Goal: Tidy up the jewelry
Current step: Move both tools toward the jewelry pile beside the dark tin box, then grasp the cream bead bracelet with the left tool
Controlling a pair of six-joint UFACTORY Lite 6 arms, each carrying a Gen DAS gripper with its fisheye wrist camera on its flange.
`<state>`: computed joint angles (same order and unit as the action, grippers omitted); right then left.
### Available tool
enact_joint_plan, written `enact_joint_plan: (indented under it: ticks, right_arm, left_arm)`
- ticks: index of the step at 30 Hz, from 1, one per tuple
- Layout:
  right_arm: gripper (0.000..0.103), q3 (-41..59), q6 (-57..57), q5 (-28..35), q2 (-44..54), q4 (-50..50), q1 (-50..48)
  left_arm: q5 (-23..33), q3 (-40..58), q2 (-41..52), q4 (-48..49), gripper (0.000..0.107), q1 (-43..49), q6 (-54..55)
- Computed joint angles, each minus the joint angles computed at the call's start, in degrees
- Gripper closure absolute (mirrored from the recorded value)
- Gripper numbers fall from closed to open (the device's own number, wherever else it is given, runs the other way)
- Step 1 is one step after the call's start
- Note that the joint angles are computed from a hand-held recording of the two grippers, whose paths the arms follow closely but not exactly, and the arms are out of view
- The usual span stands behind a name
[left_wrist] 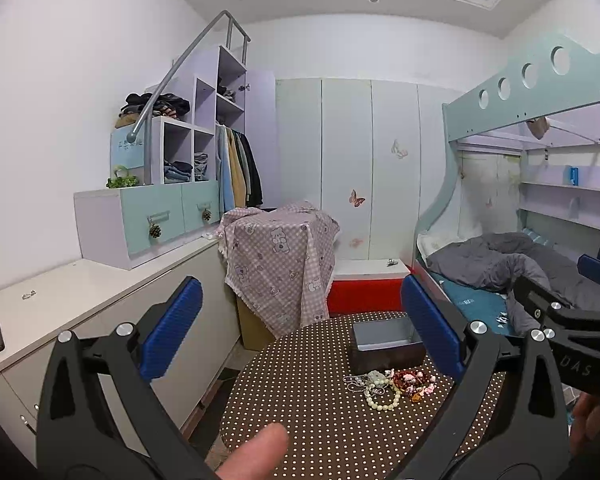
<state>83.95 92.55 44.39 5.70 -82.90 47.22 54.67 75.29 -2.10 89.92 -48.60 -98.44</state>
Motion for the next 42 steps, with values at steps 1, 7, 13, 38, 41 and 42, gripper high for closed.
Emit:
enact_joint_plan:
  ticks: [1, 7, 13, 38, 41, 42]
  right_arm:
    - [0.008, 0.0, -0.03, -0.24, 0.04, 0.03, -0.17]
    - [0.008, 0.09, 0.0, -0.15, 0.29, -0.4, -0.46]
    - [0.008, -0.2, 0.4, -1.49, 0.73, -0.56, -1.98]
    - [0.008, -2.1, -2.66, -16.82, 12.66, 6.65, -16.84]
    - [0.008, -1.13, -7.89, -20.08, 16.24, 13.01, -19.4]
    - [0.008, -0.71, -9.55, -20.84, 17.39, 14.84, -19.96]
  left_arm:
    - [0.01, -0.6, -0.4, 0.14, 0.01, -0.02, -0.16]
    - [-2.03, -0.94, 0.15, 0.06, 0.01, 1.95, -1.32]
    - [-4.63, -0.38, 1.77, 0.05, 0.01, 3.64, -1.94]
    - [-23.94, 18.8, 33.68, -21.28, 0.01, 16.24, 13.89]
    - [-25.04, 26.22, 41.69, -29.74, 0.01, 17.59, 22.16]
    - [-24.94, 29.94, 44.93, -34.05, 0.01, 18.16, 26.72]
